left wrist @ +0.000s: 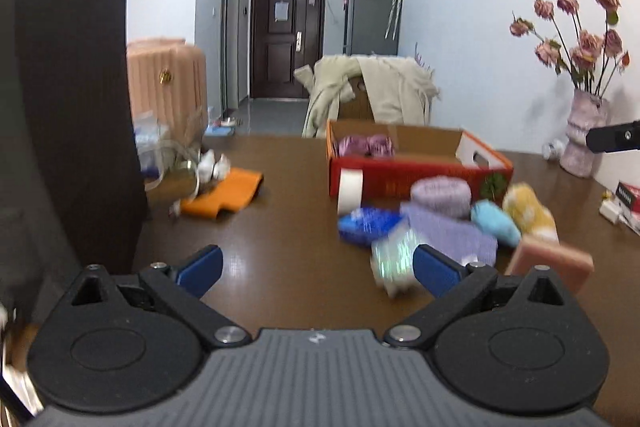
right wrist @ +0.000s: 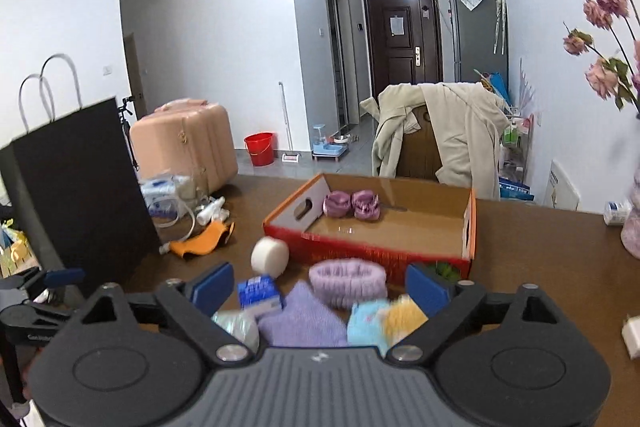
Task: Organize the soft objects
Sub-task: 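Withdraw both tools from the box back toward the table items, then grasp the white triangular sponge with the right tool while the left tool grasps the clear plastic bag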
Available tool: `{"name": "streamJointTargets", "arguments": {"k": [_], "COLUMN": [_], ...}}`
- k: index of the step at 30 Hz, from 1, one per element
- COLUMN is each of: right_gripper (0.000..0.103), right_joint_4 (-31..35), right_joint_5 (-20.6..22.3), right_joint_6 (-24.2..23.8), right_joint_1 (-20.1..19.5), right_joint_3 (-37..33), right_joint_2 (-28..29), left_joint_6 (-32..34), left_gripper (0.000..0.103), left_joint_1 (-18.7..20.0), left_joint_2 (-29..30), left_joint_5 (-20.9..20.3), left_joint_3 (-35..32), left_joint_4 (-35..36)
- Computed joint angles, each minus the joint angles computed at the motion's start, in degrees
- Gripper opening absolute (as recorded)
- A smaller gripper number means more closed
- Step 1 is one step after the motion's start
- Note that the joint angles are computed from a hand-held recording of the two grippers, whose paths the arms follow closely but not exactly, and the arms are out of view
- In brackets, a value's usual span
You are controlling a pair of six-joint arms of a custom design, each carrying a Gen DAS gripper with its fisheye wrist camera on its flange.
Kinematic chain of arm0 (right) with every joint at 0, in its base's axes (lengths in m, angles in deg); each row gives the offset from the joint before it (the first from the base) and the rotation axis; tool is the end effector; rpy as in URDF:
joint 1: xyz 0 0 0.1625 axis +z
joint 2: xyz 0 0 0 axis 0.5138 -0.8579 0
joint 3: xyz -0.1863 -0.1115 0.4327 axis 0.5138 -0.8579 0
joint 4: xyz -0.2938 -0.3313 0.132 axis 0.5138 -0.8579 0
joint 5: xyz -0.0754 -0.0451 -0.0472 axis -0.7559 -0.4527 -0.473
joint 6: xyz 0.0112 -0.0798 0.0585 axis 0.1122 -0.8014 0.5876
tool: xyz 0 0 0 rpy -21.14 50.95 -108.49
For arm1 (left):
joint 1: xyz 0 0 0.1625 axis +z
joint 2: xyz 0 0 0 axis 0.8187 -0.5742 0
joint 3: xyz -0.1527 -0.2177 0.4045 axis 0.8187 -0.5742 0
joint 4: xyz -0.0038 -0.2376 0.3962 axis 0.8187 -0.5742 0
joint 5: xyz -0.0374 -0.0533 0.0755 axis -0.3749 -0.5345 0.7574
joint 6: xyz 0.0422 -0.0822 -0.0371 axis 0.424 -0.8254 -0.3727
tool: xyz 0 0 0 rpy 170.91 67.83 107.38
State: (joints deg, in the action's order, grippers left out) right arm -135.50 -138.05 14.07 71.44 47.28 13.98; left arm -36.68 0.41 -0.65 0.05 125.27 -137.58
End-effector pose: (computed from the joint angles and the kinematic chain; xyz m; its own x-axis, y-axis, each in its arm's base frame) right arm 0.2853 -0.7304 0.2261 -0.6868 -0.5254 0.5023 -0.7253 0.4505 -0.5205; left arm -0.1483 -0.5932 0.2447 -0.7214 -0.1126 -0.6833 0.5727 0.4578 -0.6800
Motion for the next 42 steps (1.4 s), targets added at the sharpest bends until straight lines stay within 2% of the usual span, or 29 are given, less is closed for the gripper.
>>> {"name": "streamJointTargets", "arguments": {"k": [5, 8, 10, 13, 15, 18, 20, 23, 26, 29, 32, 33, 35, 37, 38, 40, 42], "right_gripper": [0.096, 0.09, 0.085, 0.08, 0.077, 0.062, 0.06, 0.058, 0.052, 0.033, 0.033, 0.033, 0.032, 0.032, 0.032, 0.032, 0.033], "right_joint_4": [0.3, 0.3, -1.1, -3.4, -4.5, -4.0, -4.6, -5.5, -6.0, -4.3, -3.6, -3.6, -3.5, -3.4, -3.5, -4.2, -5.1], "right_joint_5": [-0.3, -1.2, -1.1, -2.4, -2.6, -4.0, -4.8, -4.2, -3.7, -2.9, -2.6, -2.6, -2.5, -2.7, -2.6, -2.8, -3.3], "right_joint_6": [-2.3, -2.6, -4.6, -7.4, -7.3, -7.3, -8.2, -6.9, -6.0, -5.8, -5.8, -5.5, -4.8, -4.1, -3.9, -3.6, -3.4], "right_joint_1": [-2.0, -3.2, -4.1, -4.8, -5.4, -6.0, -6.4, -7.4, -8.1, -8.3, -8.3, -8.3, -8.3, -8.2, -8.1, -8.1, -7.8], "right_joint_3": [5.5, 8.2, 10.4, 12.9, 14.1, 14.4, 14.8, 15.5, 15.5, 15.1, 14.7, 14.6, 14.3, 14.1, 14.0, 13.8, 13.8], "right_joint_2": [-1.5, -1.4, -1.4, -1.0, -0.9, -0.3, -0.1, -0.3, -0.1, -0.5, -0.5, -0.4, -0.3, -0.1, 0.1, 0.4, 0.8], "left_joint_6": [-4.2, -6.0, -7.6, -7.8, -7.9, -9.1, -9.0, -9.4, -8.8, -7.1, -6.3, -6.9, -8.6, -10.0, -10.7, -12.4, -13.3], "left_gripper": [0.103, 0.103, 0.103, 0.103, 0.103, 0.103, 0.103, 0.103, 0.103, 0.103, 0.101, 0.096, 0.082, 0.054, 0.048, 0.04, 0.038], "left_joint_1": [-0.1, 0.2, 0.2, 0.4, 0.6, 1.1, 1.6, 2.6, 3.5, 4.4, 5.5, 5.8, 6.6, 7.4, 7.9, 8.4, 8.3], "left_joint_2": [0.5, 0.5, 0.8, 1.5, 2.2, 3.0, 3.6, 5.3, 7.8, 10.3, 12.1, 12.3, 12.5, 12.2, 12.1, 11.8, 11.2], "left_joint_5": [3.3, 3.8, 4.3, 3.5, 2.8, 1.6, -0.2, -2.2, -4.1, -5.2, -6.0, -6.4, -7.4, -9.3, -10.2, -11.5, -11.7], "left_joint_3": [2.4, 2.9, 2.7, 2.0, 1.3, 0.1, -0.6, -3.2, -6.9, -10.6, -13.8, -14.4, -15.3, -15.4, -15.2, -14.6, -13.7], "left_joint_4": [2.0, 3.3, 5.2, 7.3, 8.2, 9.7, 9.8, 10.5, 10.2, 9.2, 10.0, 10.8, 12.1, 12.5, 12.3, 11.4, 10.9]}}
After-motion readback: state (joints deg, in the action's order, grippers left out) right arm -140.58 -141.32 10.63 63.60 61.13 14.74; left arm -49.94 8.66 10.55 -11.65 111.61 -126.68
